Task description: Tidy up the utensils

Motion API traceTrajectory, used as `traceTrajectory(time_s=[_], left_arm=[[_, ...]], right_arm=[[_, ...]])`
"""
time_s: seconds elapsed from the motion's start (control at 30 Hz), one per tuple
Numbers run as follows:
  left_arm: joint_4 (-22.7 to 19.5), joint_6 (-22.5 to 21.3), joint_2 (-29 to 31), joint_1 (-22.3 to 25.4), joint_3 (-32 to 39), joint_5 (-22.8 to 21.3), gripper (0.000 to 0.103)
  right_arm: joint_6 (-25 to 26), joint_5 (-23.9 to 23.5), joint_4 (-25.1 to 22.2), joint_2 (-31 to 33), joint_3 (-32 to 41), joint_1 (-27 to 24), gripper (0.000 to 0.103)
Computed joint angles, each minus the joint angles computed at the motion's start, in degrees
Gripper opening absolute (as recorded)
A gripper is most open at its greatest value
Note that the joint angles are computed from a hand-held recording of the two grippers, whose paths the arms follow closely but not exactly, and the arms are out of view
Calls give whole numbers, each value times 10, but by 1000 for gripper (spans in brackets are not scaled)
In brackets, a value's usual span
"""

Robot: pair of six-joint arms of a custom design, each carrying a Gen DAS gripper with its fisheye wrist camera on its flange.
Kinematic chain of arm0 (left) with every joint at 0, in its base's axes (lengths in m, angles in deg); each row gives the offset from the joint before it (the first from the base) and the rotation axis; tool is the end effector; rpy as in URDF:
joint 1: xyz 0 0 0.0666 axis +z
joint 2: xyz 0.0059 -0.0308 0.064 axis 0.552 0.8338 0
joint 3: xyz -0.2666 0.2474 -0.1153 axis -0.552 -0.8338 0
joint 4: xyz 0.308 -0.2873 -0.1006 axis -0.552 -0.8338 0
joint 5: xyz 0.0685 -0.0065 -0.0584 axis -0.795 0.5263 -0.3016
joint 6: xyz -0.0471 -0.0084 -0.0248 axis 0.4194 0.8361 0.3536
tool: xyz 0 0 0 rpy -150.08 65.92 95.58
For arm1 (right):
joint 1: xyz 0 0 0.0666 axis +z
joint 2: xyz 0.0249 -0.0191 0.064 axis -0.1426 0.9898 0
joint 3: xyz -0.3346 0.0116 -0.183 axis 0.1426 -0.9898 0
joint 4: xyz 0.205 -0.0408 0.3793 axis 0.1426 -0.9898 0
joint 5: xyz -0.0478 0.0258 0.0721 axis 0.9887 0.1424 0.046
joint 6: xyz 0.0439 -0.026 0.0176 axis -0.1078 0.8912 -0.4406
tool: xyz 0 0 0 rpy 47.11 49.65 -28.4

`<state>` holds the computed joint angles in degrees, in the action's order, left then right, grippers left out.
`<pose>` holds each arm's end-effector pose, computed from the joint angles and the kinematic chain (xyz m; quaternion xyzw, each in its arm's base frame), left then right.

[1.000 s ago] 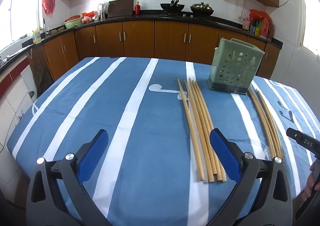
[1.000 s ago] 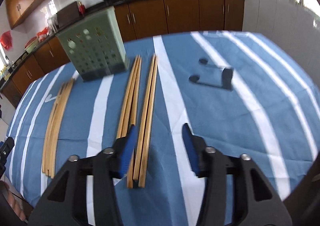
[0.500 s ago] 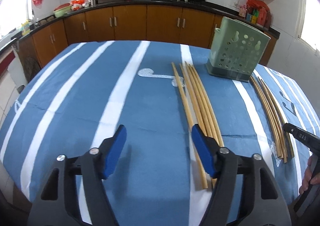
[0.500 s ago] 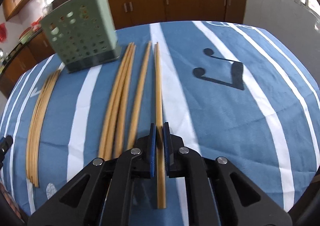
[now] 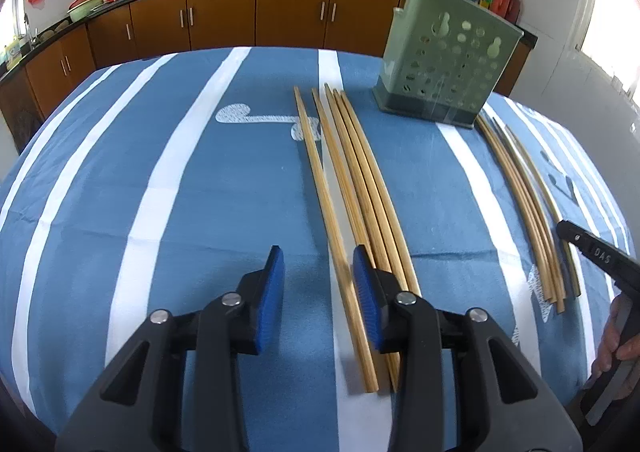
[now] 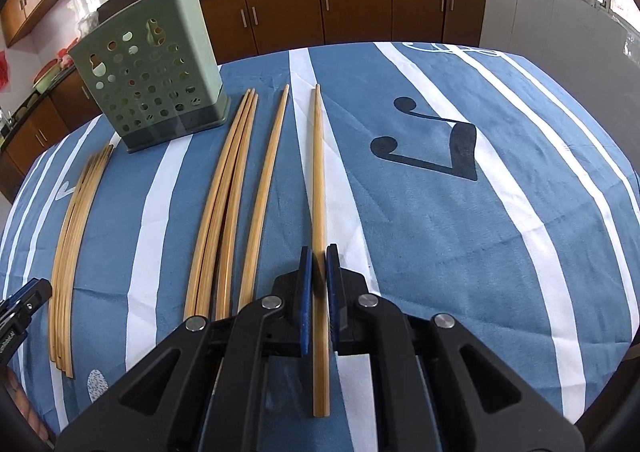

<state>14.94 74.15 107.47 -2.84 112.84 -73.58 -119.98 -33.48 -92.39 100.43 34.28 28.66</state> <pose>0.4122 -0.2997 0.3598 0.1559 0.9321 -0.1021 0.3107 0.3078 0.2076 0.3651 0.2344 0.9159 -0.0221 0.3250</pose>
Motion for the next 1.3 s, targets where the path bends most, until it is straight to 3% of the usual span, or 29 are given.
traceTrajectory(time_s=[0.2, 0.63, 1.1, 1.3], left_arm=[[-10, -15, 18, -4, 17, -36, 8], [-3, -38, 83, 41, 85, -44, 10], [5, -43, 52, 41, 51, -26, 14], [-3, -45, 50, 41, 51, -27, 8]], right_arm=[[9, -1, 3, -2, -3, 0, 8], [89, -25, 55, 19, 5, -77, 8], [77, -15, 55, -9, -19, -51, 8], [79, -9, 52, -15, -18, -46, 8]])
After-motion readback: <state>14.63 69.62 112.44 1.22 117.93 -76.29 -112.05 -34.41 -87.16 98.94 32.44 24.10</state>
